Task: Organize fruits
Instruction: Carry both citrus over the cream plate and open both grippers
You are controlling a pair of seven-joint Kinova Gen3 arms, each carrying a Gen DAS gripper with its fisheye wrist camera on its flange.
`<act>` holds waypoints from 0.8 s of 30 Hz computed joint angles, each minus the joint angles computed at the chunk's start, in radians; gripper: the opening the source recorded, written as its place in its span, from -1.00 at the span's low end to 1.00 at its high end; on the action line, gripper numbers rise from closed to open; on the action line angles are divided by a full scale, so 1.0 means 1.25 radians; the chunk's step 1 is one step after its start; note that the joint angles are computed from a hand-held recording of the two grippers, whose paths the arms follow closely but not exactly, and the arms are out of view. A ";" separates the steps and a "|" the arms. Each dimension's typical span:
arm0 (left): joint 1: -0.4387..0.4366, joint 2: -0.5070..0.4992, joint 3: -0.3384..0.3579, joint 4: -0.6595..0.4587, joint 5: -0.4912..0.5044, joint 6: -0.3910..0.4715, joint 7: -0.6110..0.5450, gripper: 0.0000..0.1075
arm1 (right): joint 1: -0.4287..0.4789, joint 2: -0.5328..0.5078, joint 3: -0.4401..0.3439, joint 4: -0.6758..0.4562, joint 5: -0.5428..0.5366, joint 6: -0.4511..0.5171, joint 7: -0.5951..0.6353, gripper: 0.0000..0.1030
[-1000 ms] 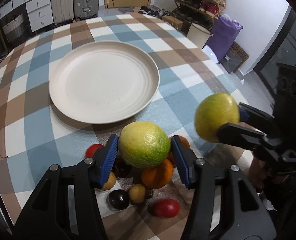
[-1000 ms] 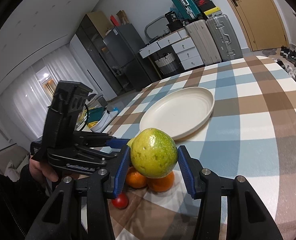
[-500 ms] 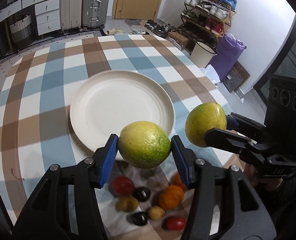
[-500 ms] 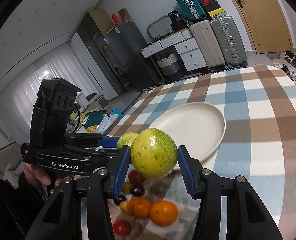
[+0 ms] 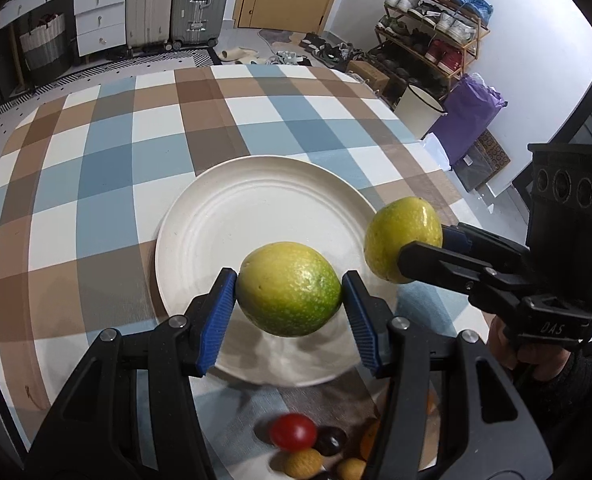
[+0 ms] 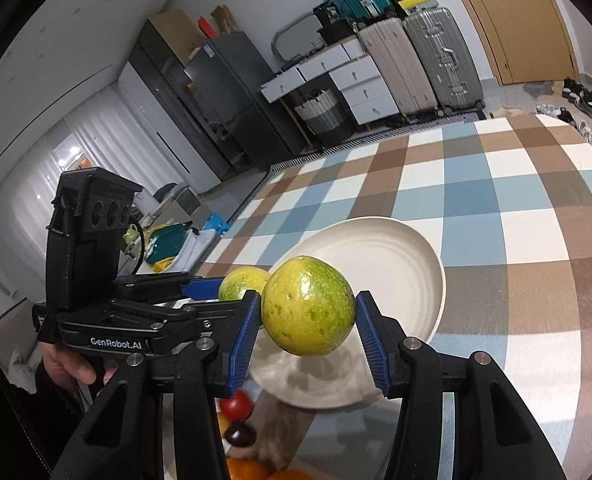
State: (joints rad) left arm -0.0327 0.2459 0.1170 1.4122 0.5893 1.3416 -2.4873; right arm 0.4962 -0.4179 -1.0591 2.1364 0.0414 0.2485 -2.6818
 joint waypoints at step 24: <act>0.032 0.056 0.030 -0.027 -0.030 -0.044 0.039 -0.04 | 0.025 0.043 -0.006 -0.009 0.076 0.011 -0.071 0.01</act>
State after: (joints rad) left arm 0.0072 0.3160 0.1547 1.3781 0.5514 1.2867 -2.4390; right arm 0.5275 -0.3637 -1.0671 2.1247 0.1362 0.2627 -2.7702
